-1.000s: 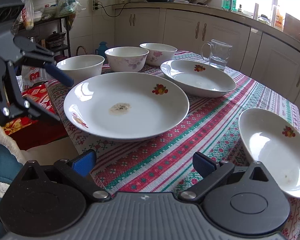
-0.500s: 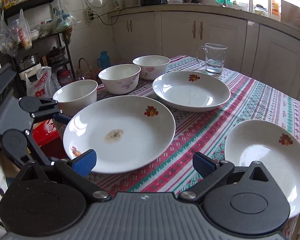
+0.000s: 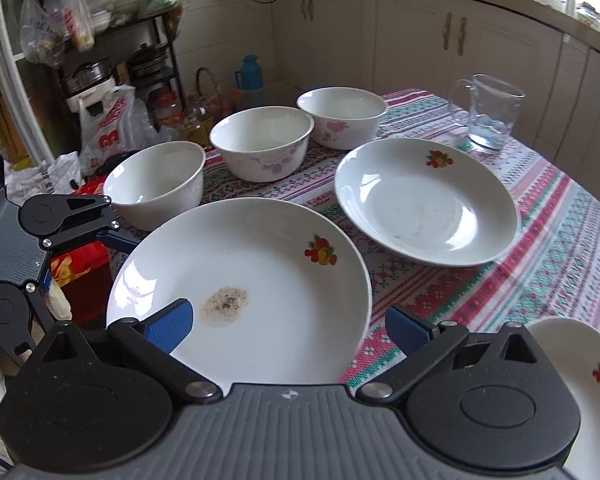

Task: Organize plates and bowls
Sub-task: 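Move the right gripper to the rim of the large stained plate, then close the right gripper on the stained plate rim and lift it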

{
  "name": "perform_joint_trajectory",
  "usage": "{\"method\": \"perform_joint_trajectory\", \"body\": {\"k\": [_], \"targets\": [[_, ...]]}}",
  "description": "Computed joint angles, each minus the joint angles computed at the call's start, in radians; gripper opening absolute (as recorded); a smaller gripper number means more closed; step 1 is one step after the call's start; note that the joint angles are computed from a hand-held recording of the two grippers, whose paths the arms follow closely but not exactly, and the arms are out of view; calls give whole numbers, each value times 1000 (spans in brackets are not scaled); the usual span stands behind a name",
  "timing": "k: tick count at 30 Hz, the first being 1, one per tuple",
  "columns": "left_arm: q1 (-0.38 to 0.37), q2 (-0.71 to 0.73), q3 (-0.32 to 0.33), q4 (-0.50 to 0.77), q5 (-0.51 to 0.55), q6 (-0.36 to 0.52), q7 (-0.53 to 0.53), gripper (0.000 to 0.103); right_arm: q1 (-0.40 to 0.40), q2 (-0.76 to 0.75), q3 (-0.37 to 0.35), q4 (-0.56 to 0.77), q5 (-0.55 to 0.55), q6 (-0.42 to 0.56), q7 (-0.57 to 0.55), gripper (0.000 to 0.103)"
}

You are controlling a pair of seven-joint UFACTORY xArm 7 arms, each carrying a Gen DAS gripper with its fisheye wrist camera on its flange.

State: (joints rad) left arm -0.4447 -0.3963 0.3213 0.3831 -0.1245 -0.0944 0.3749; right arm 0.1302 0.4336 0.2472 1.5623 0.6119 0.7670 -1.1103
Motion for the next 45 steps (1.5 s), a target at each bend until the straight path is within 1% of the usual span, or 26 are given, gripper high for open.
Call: {"method": "perform_joint_trajectory", "body": {"k": [4,7,11,13,16,19,21,25,28,31,35,37,40,43,45], "targets": [[41,5,-48,-4,3,-9,-25,93,9,60,-3,85,-41,75,14,103],[71,7,-80,-6,13,-12,-48,93,10,92,-1,134,-62,108,14,103],[93,9,-101,-3,27,-6,-69,93,14,164,-6,238,-92,179,49,103],[97,11,-105,-1,31,-4,-75,93,18,197,-6,282,-109,203,63,103],[106,15,-115,4,37,1,-82,93,11,245,8,351,-106,265,75,103],[108,14,-116,7,38,9,-84,94,12,254,8,365,-105,275,91,103],[108,16,-117,9,39,9,-83,94,9,265,9,386,-109,299,92,103],[83,21,-91,17,32,14,-74,94,13,309,9,456,-112,347,117,103],[77,25,-87,22,26,18,-67,94,27,333,5,481,-126,349,131,103],[72,26,-84,28,17,27,-61,95,35,324,4,456,-131,317,141,103],[33,30,-47,39,-1,37,-31,95,30,329,6,468,-131,334,170,103],[23,32,-41,46,-12,46,-15,95,30,319,3,456,-132,324,181,103],[-15,34,-8,58,-44,63,20,95,27,294,1,419,-132,299,189,103],[-19,37,-11,70,-72,79,49,94,20,279,3,400,-127,289,189,103],[-34,41,-1,84,-96,87,74,94,20,271,1,391,-131,283,190,103]]}}
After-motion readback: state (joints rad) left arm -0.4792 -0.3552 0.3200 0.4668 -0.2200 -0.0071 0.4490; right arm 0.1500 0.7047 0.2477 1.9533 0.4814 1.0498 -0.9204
